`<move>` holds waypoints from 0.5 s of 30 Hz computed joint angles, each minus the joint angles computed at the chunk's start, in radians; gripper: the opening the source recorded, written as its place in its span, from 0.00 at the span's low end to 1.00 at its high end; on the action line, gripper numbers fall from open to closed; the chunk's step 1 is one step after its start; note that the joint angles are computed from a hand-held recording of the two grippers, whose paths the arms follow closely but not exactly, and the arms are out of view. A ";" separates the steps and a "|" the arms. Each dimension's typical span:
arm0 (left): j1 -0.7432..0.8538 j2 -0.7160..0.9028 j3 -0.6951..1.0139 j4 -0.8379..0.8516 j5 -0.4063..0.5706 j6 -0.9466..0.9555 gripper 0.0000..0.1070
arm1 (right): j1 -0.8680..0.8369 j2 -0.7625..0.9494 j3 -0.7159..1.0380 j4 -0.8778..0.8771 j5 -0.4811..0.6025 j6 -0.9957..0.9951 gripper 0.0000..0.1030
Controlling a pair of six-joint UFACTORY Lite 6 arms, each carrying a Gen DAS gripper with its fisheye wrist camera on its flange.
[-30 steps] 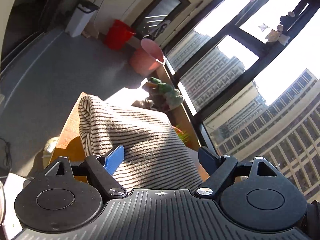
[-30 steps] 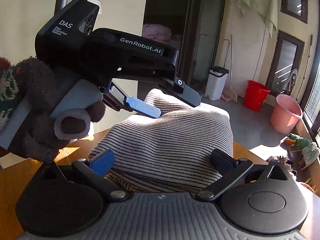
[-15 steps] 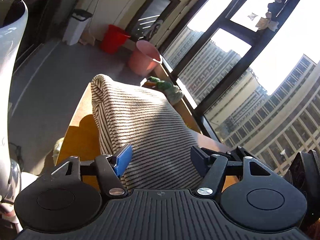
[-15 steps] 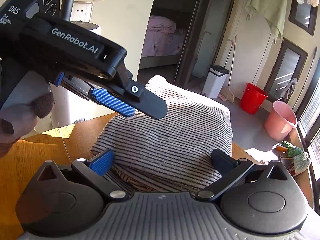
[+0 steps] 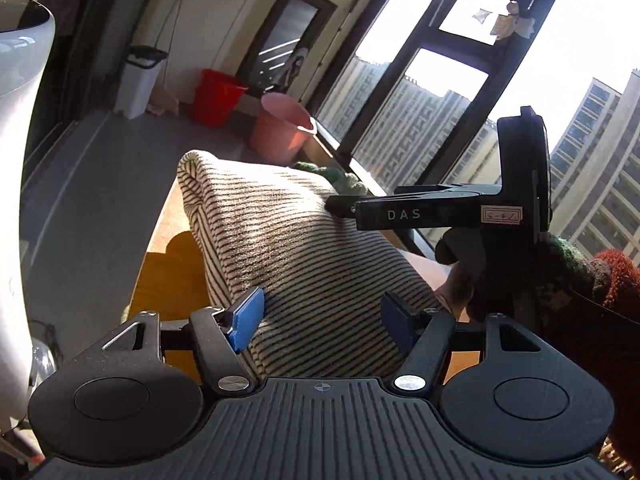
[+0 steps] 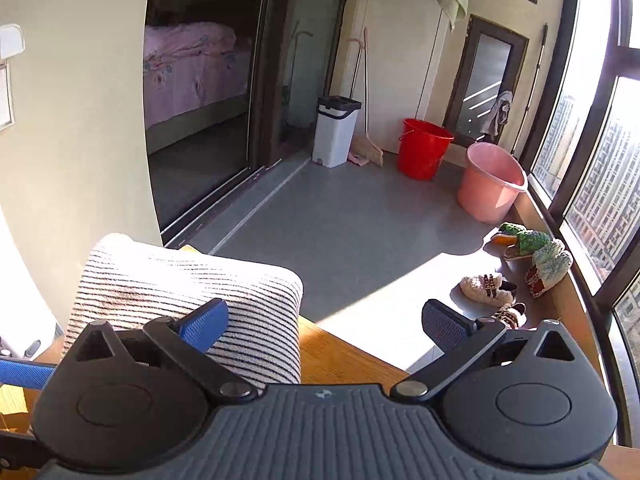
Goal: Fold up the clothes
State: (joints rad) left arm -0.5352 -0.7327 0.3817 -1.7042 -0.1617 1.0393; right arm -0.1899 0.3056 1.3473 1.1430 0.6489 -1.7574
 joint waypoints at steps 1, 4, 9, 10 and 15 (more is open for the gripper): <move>-0.006 0.004 0.002 0.007 -0.007 -0.007 0.66 | 0.027 0.038 0.012 -0.013 -0.044 -0.001 1.00; -0.023 0.013 0.003 0.056 -0.023 -0.054 0.69 | -0.031 -0.001 -0.012 0.019 0.017 0.013 1.00; -0.042 0.012 -0.005 0.121 -0.046 -0.132 0.71 | -0.268 -0.111 -0.127 0.093 0.294 -0.107 1.00; -0.044 0.012 -0.005 0.122 -0.049 -0.135 0.71 | -0.294 -0.108 -0.135 0.062 0.319 -0.099 1.00; -0.093 0.058 0.031 0.060 -0.120 -0.080 0.71 | -0.311 -0.070 -0.246 0.122 0.262 -0.269 1.00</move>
State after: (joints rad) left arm -0.6282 -0.6743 0.4126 -1.6437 -0.2812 0.9592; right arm -0.5009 0.2353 1.1017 1.2649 0.9108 -2.0262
